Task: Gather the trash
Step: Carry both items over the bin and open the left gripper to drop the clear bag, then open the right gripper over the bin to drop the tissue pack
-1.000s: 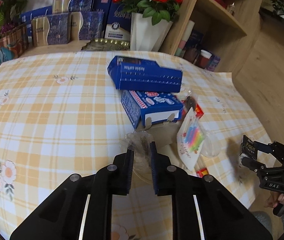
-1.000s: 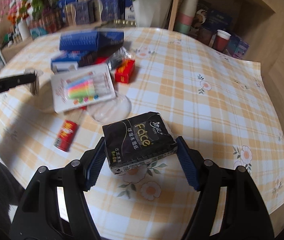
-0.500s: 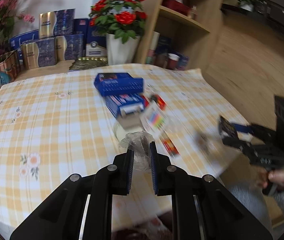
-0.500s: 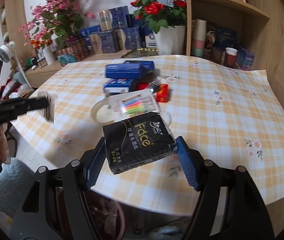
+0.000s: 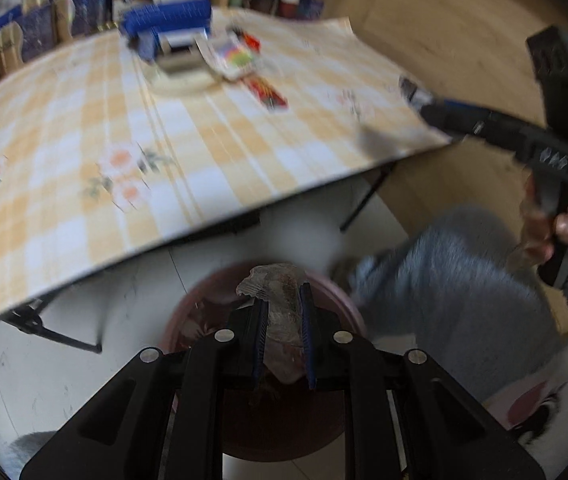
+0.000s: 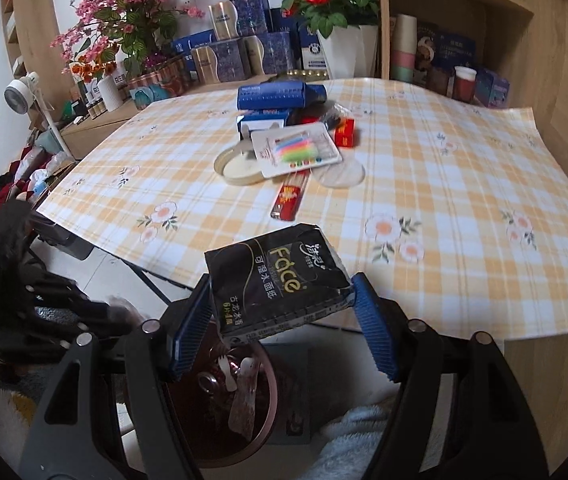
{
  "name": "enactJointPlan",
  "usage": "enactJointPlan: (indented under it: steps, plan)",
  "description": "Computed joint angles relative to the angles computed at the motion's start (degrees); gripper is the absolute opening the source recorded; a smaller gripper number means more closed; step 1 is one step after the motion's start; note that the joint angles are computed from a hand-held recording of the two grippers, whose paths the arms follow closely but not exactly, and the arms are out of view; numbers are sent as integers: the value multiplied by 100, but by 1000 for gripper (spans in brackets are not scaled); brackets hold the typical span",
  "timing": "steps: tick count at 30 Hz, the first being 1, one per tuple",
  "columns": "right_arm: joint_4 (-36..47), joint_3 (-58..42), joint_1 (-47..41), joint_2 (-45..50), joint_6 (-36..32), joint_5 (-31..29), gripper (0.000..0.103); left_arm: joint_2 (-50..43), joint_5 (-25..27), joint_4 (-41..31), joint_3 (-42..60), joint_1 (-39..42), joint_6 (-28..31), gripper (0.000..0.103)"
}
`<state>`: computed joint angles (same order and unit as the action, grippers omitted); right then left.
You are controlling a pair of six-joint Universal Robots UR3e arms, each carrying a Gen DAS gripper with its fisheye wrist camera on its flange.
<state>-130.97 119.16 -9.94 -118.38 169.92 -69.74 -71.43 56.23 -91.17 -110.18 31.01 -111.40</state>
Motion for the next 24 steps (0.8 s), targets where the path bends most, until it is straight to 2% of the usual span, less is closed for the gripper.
enactJointPlan:
  steps: [7,8,9,13,17,21,24]
  plan:
    - [136,80,-138,-173,9,67,69,-943,553,1287,-237,-779,-973,17]
    - [155,77,-151,-180,2,75,69,-1010,539,1433,-263,-824,-1068,26]
    - [172,81,-152,-197,5,70,69,-993,495,1517,-289,-821,-1119,44]
    - [221,100,-119,-271,-14,15,69,-746,-1,1329,-235,-515,-1069,59]
    - [321,152,-87,-345,36,50,69,-111,-628,1219,-401,132,-832,81]
    - [300,217,79,-353,154,71,69,478,-977,997,-497,764,-525,89]
    - [175,242,392,-216,331,-12,69,867,-1193,457,-415,1324,-150,92]
